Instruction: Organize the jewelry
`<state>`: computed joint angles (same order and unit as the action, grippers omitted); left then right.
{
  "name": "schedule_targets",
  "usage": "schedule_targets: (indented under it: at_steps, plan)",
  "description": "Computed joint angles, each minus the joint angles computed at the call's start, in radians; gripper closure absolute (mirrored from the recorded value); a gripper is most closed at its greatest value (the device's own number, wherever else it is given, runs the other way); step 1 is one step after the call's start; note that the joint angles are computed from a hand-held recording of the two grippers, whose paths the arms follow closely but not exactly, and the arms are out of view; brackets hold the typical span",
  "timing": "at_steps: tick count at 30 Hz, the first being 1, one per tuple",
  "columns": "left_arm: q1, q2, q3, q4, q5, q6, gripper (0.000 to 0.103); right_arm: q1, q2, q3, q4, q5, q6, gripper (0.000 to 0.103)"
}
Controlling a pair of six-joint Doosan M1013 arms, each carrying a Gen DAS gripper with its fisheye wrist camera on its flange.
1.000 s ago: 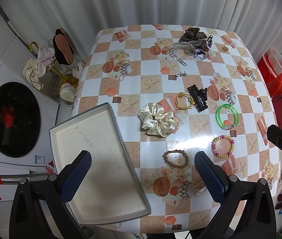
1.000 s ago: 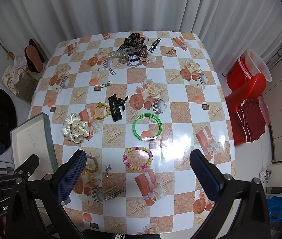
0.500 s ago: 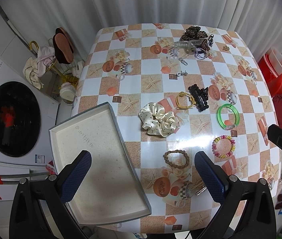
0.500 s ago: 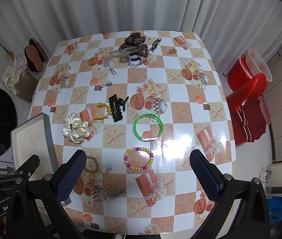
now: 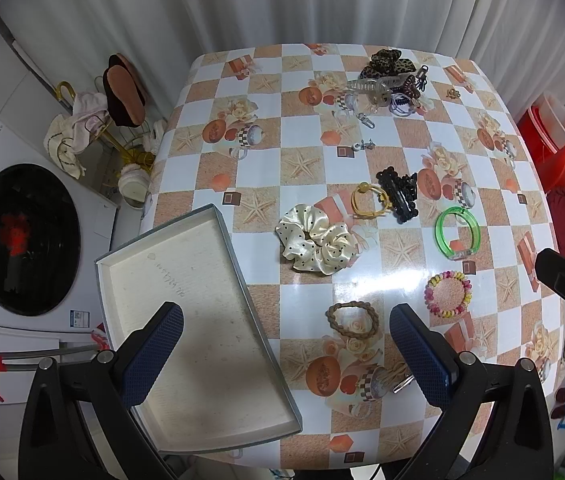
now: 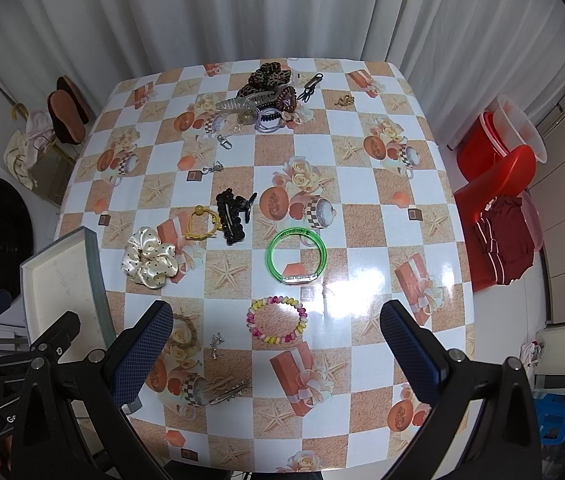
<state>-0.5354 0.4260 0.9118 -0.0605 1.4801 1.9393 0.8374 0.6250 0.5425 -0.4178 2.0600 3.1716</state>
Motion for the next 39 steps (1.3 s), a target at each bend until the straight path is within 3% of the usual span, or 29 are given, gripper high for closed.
schedule_targets:
  at_steps: [17,29,39]
  plan:
    - [0.002,-0.005,0.018,0.022,0.024,0.002,0.0,0.003,-0.017,0.043,0.03,-0.025,0.038,0.0]
    - [-0.012,0.049,-0.039,0.027,0.068,-0.03,0.0,-0.014,-0.082,0.181,0.087,-0.114,0.086,0.0]
    - [-0.01,0.104,-0.063,-0.013,0.077,-0.052,0.0,-0.043,-0.16,0.358,0.172,-0.221,0.155,0.0]
